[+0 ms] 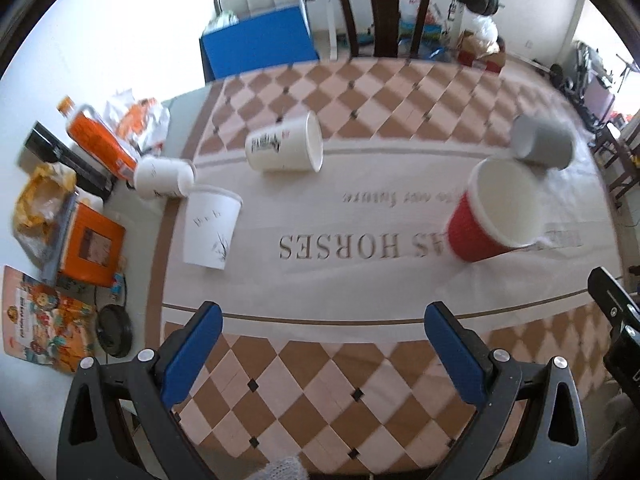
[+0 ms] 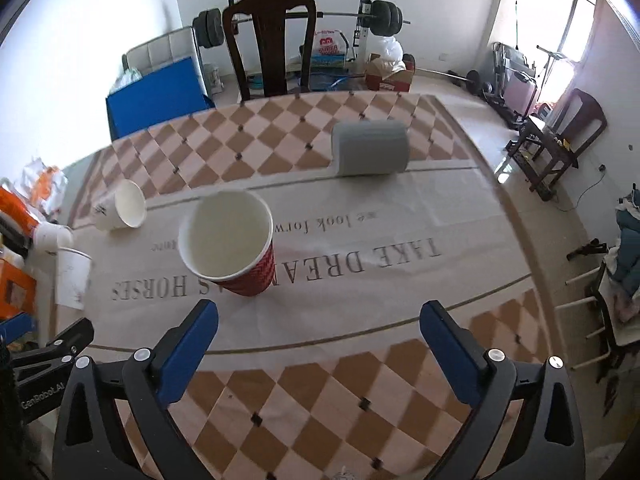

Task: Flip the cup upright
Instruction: 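Open the right tool and lift it away from the cup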

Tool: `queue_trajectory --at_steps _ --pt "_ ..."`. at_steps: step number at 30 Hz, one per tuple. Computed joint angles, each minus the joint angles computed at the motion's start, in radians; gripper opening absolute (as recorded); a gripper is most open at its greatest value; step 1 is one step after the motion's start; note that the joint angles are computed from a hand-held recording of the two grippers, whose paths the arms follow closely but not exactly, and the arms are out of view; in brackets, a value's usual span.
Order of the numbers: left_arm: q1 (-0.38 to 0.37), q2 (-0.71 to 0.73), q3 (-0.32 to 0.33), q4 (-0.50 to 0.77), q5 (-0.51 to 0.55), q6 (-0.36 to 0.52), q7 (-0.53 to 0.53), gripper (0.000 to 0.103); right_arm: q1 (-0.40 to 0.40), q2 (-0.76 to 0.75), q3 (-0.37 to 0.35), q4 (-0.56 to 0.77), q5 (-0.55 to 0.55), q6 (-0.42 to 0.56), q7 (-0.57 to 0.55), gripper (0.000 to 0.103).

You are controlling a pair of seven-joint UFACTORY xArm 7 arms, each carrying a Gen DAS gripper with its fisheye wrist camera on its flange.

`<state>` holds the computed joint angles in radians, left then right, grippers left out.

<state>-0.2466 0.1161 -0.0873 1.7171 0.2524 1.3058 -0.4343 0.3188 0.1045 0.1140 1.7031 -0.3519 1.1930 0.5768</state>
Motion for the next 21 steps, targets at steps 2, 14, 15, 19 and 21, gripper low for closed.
queue_trajectory --at_steps 2,14,15,19,21 --pt "-0.014 -0.007 -0.009 0.055 0.008 0.039 -0.008 0.103 0.003 0.005 0.001 0.070 -0.001 0.065 -0.025 0.103" --pt "-0.119 0.051 -0.025 0.443 0.081 0.298 -0.078 0.103 0.059 0.093 -0.008 0.575 0.011 0.429 -0.225 0.103" --pt "-0.126 0.058 -0.023 0.469 0.080 0.317 -0.080 0.103 0.067 0.105 -0.013 0.616 0.014 0.456 -0.235 0.103" --pt "-0.153 0.073 -0.015 0.547 0.073 0.373 -0.092 0.103 0.104 0.160 -0.042 0.789 0.014 0.549 -0.267 0.103" --pt "-0.171 0.080 -0.011 0.580 0.092 0.397 -0.099 0.103 0.129 0.202 -0.062 0.887 0.007 0.598 -0.283 0.103"
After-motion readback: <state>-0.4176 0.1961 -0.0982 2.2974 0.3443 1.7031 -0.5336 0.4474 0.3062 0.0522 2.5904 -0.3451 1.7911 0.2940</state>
